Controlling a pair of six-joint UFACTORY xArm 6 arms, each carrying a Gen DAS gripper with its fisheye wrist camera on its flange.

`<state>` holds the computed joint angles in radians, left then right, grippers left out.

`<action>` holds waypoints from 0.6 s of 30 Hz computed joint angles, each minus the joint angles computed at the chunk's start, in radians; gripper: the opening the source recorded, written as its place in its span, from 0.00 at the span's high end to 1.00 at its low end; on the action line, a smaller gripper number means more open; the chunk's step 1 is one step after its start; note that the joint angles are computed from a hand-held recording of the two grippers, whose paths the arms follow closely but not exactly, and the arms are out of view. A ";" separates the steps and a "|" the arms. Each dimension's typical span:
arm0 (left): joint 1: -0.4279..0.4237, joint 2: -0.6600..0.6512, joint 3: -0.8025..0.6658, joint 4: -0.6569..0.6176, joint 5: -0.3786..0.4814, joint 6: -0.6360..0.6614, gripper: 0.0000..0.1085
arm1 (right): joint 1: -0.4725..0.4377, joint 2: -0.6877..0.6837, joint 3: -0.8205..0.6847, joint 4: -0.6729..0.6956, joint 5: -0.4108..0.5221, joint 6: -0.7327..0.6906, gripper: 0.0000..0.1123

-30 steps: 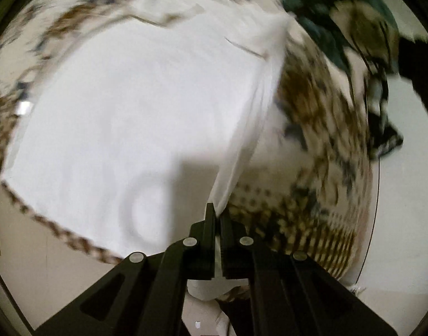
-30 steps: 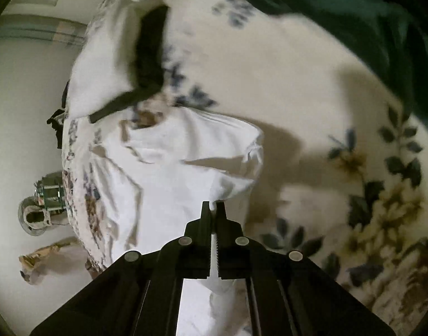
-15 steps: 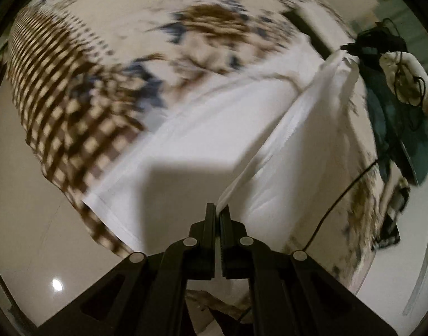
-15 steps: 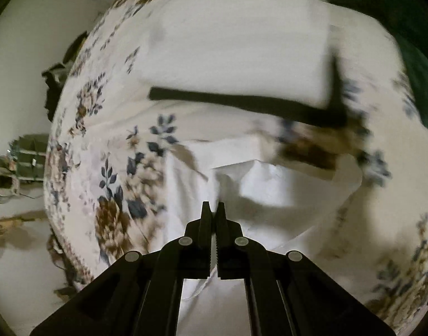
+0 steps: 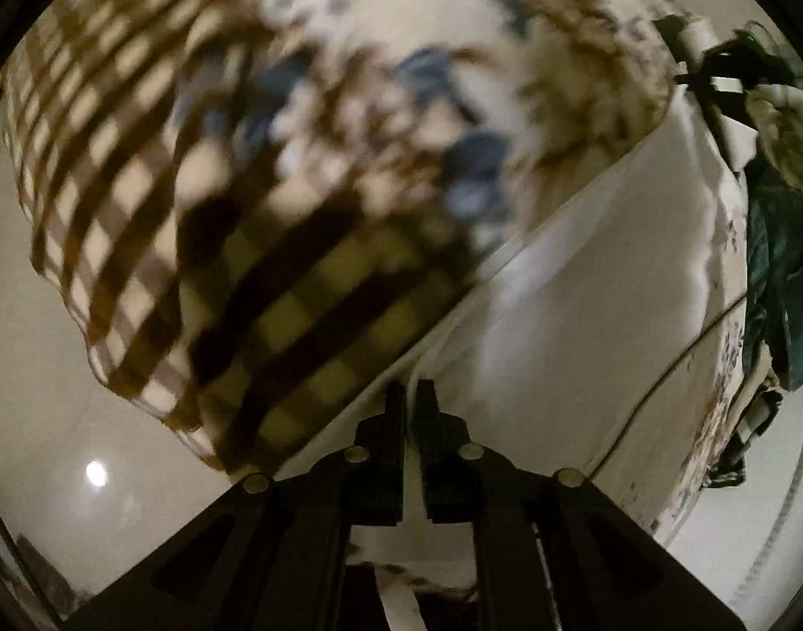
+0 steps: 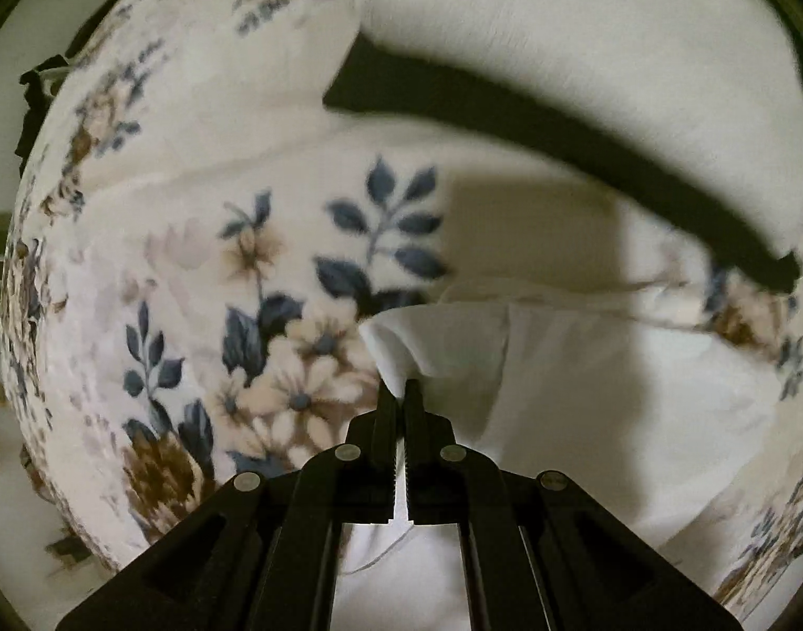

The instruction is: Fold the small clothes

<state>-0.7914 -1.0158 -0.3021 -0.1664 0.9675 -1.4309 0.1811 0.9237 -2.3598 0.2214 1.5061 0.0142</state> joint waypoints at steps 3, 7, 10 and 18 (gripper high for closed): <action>0.025 -0.116 0.029 -0.039 0.070 0.012 0.66 | -0.057 -0.070 0.105 0.155 0.002 0.011 0.65; 0.065 -0.199 -0.002 -0.026 0.168 0.060 0.39 | -0.141 -0.374 0.514 0.245 -0.125 -0.110 0.48; 0.086 -0.150 -0.038 -0.051 0.198 0.159 0.39 | -0.211 -0.629 0.828 0.188 -0.154 -0.201 0.48; -0.047 0.135 -0.118 -0.035 0.182 0.229 0.89 | -0.481 -1.156 1.588 0.105 -0.003 -0.359 0.47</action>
